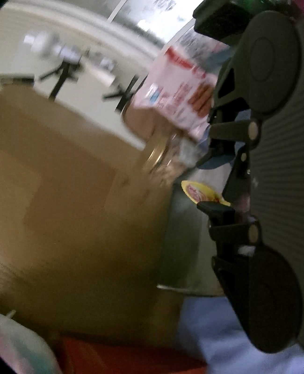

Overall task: Organize snacks
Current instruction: 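Carry the white cup into the black tin box and open the left gripper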

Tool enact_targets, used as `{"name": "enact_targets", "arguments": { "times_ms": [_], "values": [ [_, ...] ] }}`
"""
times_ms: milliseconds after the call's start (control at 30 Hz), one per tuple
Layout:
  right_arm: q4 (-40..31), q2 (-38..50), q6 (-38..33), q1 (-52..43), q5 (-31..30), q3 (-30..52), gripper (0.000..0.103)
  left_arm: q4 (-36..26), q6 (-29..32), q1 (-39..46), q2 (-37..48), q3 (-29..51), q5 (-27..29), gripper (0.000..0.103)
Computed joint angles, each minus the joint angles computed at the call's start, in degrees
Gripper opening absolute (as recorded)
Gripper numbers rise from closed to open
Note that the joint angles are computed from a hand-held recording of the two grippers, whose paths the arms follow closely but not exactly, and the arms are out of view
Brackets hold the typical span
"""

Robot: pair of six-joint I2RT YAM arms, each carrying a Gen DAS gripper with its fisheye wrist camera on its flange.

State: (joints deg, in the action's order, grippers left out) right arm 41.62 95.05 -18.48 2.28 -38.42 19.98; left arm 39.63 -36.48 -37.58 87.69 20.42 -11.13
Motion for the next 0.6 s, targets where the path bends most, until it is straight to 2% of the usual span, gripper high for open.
{"name": "enact_targets", "arguments": {
  "times_ms": [100, 200, 267, 367, 433, 500, 567, 600],
  "values": [
    [-2.29, 6.28, 0.51, 2.55, 3.30, 6.35, 0.046, 2.86, -0.45, 5.06, 8.19, 3.50, 4.20, 0.031],
    [-3.68, 9.06, -0.01, 3.77, 5.53, 8.61, 0.047, 3.27, -0.93, 5.62, 11.60, 4.67, 4.37, 0.032],
    [-1.41, 8.10, 0.54, 2.61, 4.61, 6.68, 0.047, 5.77, -0.97, 4.64, 9.93, 1.99, 3.02, 0.035],
    [0.60, 3.06, 0.68, -3.30, -2.45, 1.26, 0.047, 6.66, 0.03, 0.82, 0.55, -5.22, -2.41, 0.040],
    [-0.90, 0.29, -1.31, -8.91, -8.39, -2.11, 0.047, 3.30, 0.31, -3.27, -8.31, -10.06, -7.45, 0.041],
    [-6.54, -2.09, -5.92, -14.83, -13.00, -4.23, 0.047, -2.07, -1.44, -8.63, -16.21, -13.42, -12.78, 0.041],
    [-14.02, -3.67, -14.32, -22.60, -18.33, -6.50, 0.047, -11.29, -6.44, -16.89, -23.55, -15.69, -20.73, 0.041],
    [-18.31, -4.54, -18.93, -25.81, -20.17, -7.39, 0.047, -15.74, -9.91, -21.48, -24.46, -15.45, -24.98, 0.041]
  ]
}}
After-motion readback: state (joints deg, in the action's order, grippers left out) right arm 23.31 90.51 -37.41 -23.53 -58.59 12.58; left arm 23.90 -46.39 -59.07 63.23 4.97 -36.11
